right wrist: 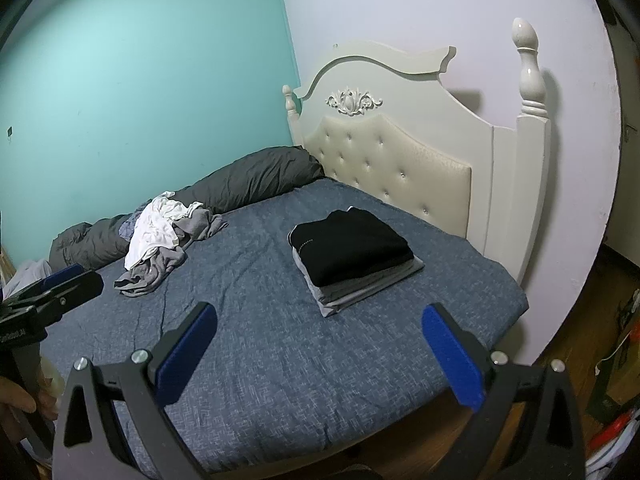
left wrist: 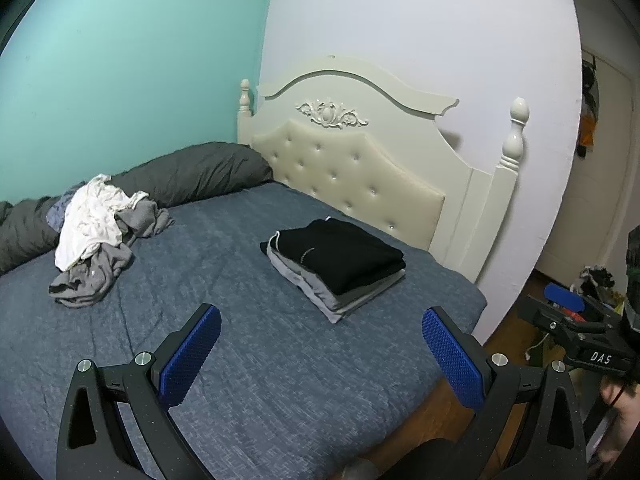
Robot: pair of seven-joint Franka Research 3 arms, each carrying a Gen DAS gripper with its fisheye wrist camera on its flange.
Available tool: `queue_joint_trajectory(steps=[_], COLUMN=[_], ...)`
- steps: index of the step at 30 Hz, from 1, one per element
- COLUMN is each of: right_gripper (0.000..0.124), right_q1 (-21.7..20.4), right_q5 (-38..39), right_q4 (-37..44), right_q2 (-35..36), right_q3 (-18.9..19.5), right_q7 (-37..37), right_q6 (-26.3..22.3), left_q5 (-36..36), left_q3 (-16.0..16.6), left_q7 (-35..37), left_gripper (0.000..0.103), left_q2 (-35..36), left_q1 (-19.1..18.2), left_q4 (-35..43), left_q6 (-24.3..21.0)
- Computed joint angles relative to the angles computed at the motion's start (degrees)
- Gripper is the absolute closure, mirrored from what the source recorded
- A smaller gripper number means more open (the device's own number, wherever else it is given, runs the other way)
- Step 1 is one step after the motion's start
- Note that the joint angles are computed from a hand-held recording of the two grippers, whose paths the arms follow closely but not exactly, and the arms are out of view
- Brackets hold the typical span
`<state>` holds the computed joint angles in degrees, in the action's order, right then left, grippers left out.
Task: Fold clothes
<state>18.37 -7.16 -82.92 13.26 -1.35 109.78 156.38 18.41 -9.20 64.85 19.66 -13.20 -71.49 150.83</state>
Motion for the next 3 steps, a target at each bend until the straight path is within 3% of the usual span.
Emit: queue_joint_trajectory(steps=[3], right_gripper=[0.021], right_q1=[0.1], right_q5=[-0.2], right_q4=[0.0], right_q2=[0.0], right_q3=[-0.1], right_q7=[0.2], right_q6=[0.1], left_q5=[0.1], left_q3=[0.0], left_q7=[0.1], left_gripper=[0.0], left_q2=[0.0], left_q1=[0.0], left_q4=[0.1], left_q6=[-0.2])
